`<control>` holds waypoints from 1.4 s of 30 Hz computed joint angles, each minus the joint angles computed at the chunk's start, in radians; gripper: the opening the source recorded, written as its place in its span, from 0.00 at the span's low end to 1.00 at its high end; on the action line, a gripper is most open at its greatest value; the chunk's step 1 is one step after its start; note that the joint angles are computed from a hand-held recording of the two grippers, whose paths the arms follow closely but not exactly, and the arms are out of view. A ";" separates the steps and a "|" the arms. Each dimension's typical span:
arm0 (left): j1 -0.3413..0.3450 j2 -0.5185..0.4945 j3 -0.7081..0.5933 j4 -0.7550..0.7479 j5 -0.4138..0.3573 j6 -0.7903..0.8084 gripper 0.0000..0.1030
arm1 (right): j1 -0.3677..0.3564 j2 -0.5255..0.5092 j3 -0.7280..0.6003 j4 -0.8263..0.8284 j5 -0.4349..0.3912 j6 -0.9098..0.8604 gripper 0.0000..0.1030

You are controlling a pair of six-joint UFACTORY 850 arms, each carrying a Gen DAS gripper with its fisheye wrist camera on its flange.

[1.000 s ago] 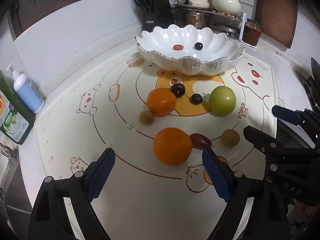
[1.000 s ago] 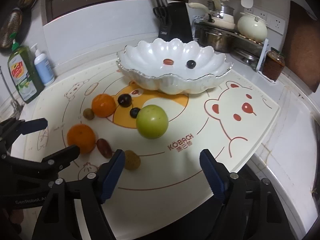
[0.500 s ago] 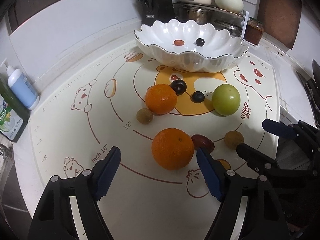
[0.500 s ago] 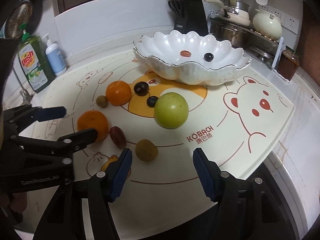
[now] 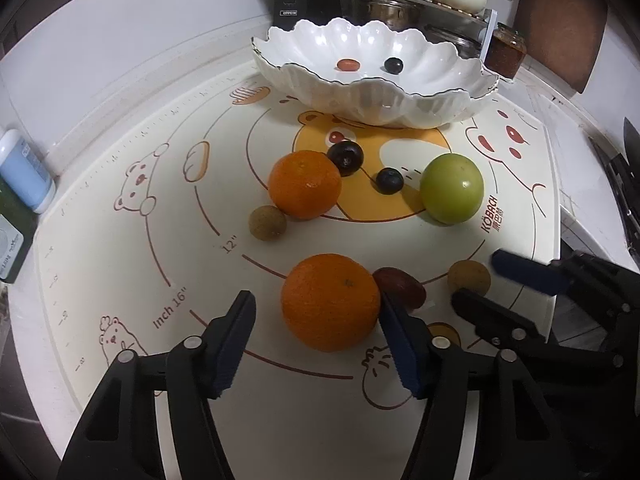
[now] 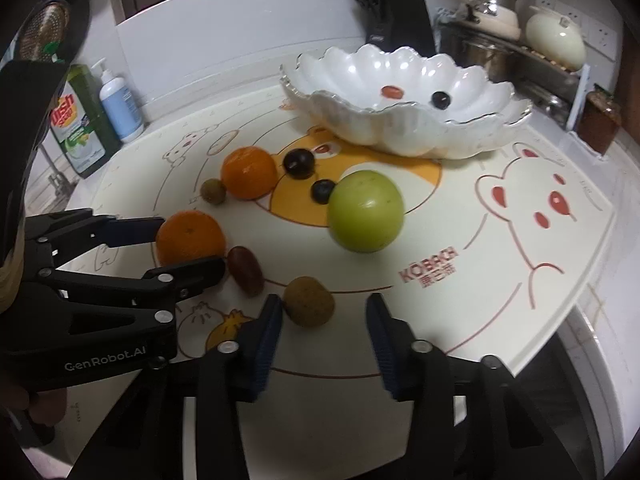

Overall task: Organize fruits
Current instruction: 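Grasp the brown kiwi with the right tool while the left tool grasps the large orange, then lift the kiwi with the right tool while the left tool carries the orange over the bowl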

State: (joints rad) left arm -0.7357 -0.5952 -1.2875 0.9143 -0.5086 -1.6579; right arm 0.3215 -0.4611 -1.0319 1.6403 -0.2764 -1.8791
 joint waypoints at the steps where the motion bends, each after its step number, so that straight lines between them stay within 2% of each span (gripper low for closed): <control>1: 0.001 0.001 0.002 0.002 0.009 -0.002 0.58 | -0.001 -0.004 -0.003 -0.021 -0.013 0.017 0.34; 2: 0.002 0.001 0.003 0.005 0.019 -0.004 0.56 | -0.001 -0.007 -0.005 -0.034 -0.026 0.028 0.27; 3: 0.004 0.002 0.005 0.006 0.031 -0.004 0.50 | 0.000 -0.007 -0.005 -0.037 -0.033 0.032 0.27; 5: 0.008 0.002 0.008 0.004 0.051 -0.004 0.46 | 0.004 -0.006 -0.001 -0.008 -0.026 0.003 0.27; 15: 0.002 0.012 0.019 0.018 0.062 -0.022 0.45 | 0.000 0.003 0.003 0.013 -0.021 0.003 0.26; 23: -0.020 0.029 0.026 0.067 0.039 -0.069 0.44 | -0.007 0.027 0.021 0.064 -0.022 -0.032 0.26; 31: -0.040 0.042 0.019 0.105 0.016 -0.092 0.44 | -0.021 0.068 0.055 0.181 -0.024 -0.140 0.26; 42: -0.049 0.047 -0.018 0.150 -0.005 -0.102 0.44 | -0.040 0.102 0.051 0.232 -0.028 -0.177 0.26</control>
